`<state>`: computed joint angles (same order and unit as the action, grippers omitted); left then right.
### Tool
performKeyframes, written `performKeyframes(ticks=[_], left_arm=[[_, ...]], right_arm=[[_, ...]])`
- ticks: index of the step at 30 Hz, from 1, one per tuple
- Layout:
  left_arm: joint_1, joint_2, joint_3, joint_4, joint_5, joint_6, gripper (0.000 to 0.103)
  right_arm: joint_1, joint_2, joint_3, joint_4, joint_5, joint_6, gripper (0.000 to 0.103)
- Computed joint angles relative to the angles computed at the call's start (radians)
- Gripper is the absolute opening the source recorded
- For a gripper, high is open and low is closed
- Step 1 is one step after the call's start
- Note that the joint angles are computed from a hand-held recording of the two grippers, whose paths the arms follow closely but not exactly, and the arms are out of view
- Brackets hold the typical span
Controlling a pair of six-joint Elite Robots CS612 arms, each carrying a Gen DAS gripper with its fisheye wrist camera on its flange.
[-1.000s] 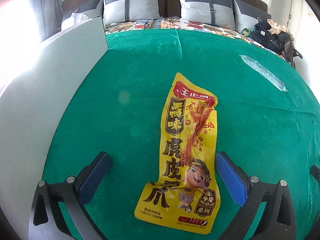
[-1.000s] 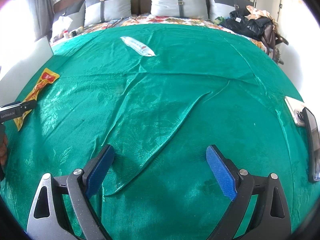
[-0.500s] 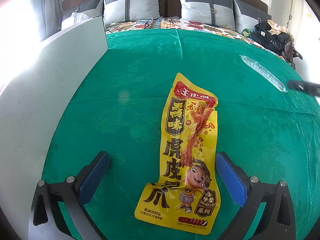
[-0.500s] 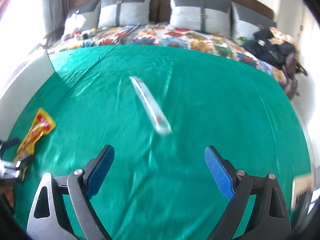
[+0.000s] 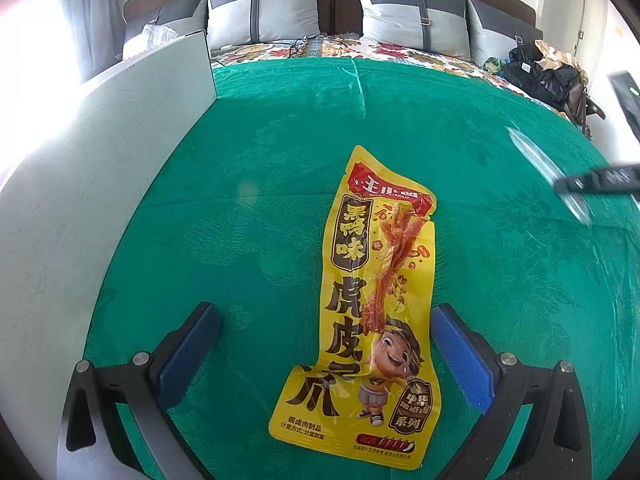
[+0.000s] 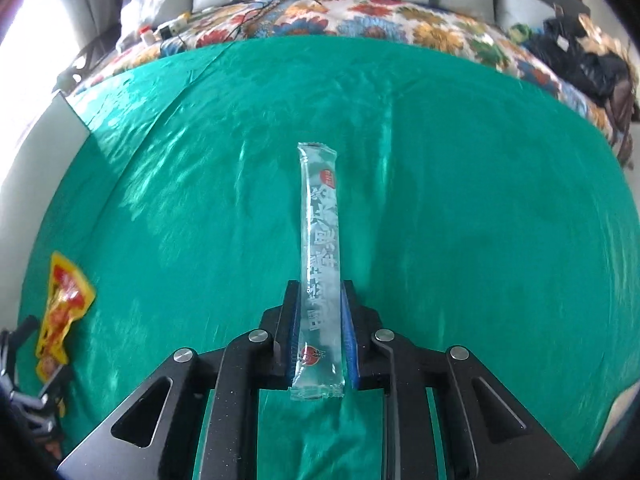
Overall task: Organize snacks
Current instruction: 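Move the right tool to the clear stick pack and lay it straight, then lower the open left tool around the yellow pack while the right tool hovers over the stick pack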
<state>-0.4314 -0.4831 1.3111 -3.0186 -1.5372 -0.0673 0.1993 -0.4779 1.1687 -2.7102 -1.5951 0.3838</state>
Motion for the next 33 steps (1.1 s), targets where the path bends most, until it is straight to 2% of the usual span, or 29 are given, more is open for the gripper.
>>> performKeyframes(ticks=[3, 5, 7, 9, 12, 14, 15, 16, 18, 21, 27, 33], left_arm=[[0.001, -0.002, 0.003, -0.001, 0.001, 0.003, 0.103], [0.001, -0.002, 0.003, -0.001, 0.002, 0.003, 0.103], [0.0, -0.002, 0.003, -0.001, 0.003, 0.002, 0.103], [0.0, -0.002, 0.003, -0.001, 0.002, 0.002, 0.103], [0.0, -0.002, 0.003, -0.001, 0.003, 0.002, 0.103], [0.0, -0.002, 0.003, -0.002, 0.003, 0.002, 0.103], [0.0, -0.002, 0.003, -0.002, 0.003, 0.002, 0.103], [0.0, -0.002, 0.003, -0.002, 0.003, 0.002, 0.103], [0.0, -0.002, 0.003, -0.002, 0.003, 0.001, 0.103], [0.0, -0.002, 0.003, -0.002, 0.003, 0.001, 0.103], [0.0, -0.002, 0.004, -0.003, 0.003, 0.001, 0.103], [0.0, -0.002, 0.004, -0.004, 0.003, 0.001, 0.103]], right_arm=[[0.012, -0.063, 0.144, -0.094, 0.06, 0.087, 0.02], [0.031, -0.091, 0.217, -0.151, 0.063, 0.1, 0.02], [0.058, -0.114, 0.286, -0.219, 0.038, 0.1, 0.02], [0.089, -0.129, 0.337, -0.278, -0.021, 0.091, 0.02], [0.125, -0.13, 0.383, -0.374, -0.097, 0.106, 0.02], [0.146, -0.116, 0.381, -0.413, -0.181, 0.07, 0.022], [0.154, -0.11, 0.375, -0.418, -0.217, 0.054, 0.031], [0.158, -0.105, 0.369, -0.42, -0.233, 0.038, 0.05], [0.164, -0.098, 0.349, -0.385, -0.259, 0.014, 0.075], [0.163, -0.089, 0.357, -0.441, -0.282, 0.003, 0.078], [0.162, -0.079, 0.339, -0.428, -0.28, 0.01, 0.083], [0.163, -0.079, 0.339, -0.426, -0.281, 0.01, 0.084]])
